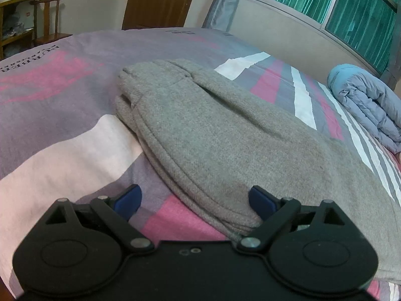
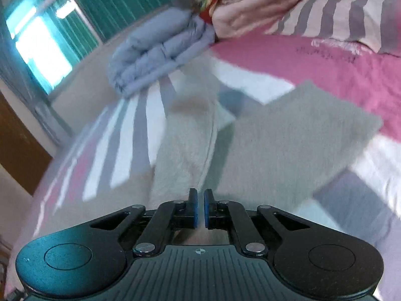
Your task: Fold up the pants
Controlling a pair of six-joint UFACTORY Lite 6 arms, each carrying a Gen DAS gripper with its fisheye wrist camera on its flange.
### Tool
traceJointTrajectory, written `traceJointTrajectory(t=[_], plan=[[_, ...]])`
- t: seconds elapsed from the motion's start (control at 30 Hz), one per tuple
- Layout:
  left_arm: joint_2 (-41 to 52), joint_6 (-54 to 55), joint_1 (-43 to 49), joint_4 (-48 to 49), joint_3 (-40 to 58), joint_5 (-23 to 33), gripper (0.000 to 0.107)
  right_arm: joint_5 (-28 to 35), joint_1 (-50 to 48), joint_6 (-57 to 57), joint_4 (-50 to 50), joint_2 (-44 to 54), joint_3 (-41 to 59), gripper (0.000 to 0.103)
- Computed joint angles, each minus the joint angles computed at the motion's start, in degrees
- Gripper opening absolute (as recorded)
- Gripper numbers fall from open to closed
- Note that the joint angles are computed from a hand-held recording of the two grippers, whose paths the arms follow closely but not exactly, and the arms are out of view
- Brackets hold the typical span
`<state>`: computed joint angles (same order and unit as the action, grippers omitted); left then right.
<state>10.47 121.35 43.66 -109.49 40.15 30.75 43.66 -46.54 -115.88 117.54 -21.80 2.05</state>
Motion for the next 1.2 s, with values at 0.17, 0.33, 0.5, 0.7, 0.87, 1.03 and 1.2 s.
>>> traceJointTrajectory(t=[0.17,0.33,0.5,0.7,0.87,1.03,1.2], plan=[[0.23,-0.17,0.48,0.8,0.12,0.65,0.088,7.84,-6.27,-0.49,-0.28,12.68,7.99,0.057],[-0.05,0.5,-0.36,-0.54,-0.1,-0.19,0.09,8.69,-6.08,4.63,-0.74,28.99,21.13,0.057],[-0.13,0.71,-0.46,-0.64,-0.19,-0.21,0.09,9.11,-5.07,8.7,-0.39,43.18,33.91,0.054],[-0.32,0.98,-0.92,-1.19,-0.24,-0.72,0.091,10.23,-5.14,15.6,-6.62,47.04,42.06,0.009],[-0.25,0.74,-0.69,-0.85,-0.18,-0.44,0.091,16.39,-11.85,13.75,-12.04,39.18,37.26,0.004],[0.16,0.98,-0.36,-0.81,-0.04,0.11,0.091,22.77,-29.84,10.17,-20.56,29.4,26.21,0.004],[0.21,1.22,-0.27,-0.78,-0.03,0.14,0.091,17.67,-40.26,3.94,-26.52,43.23,27.02,0.005]])
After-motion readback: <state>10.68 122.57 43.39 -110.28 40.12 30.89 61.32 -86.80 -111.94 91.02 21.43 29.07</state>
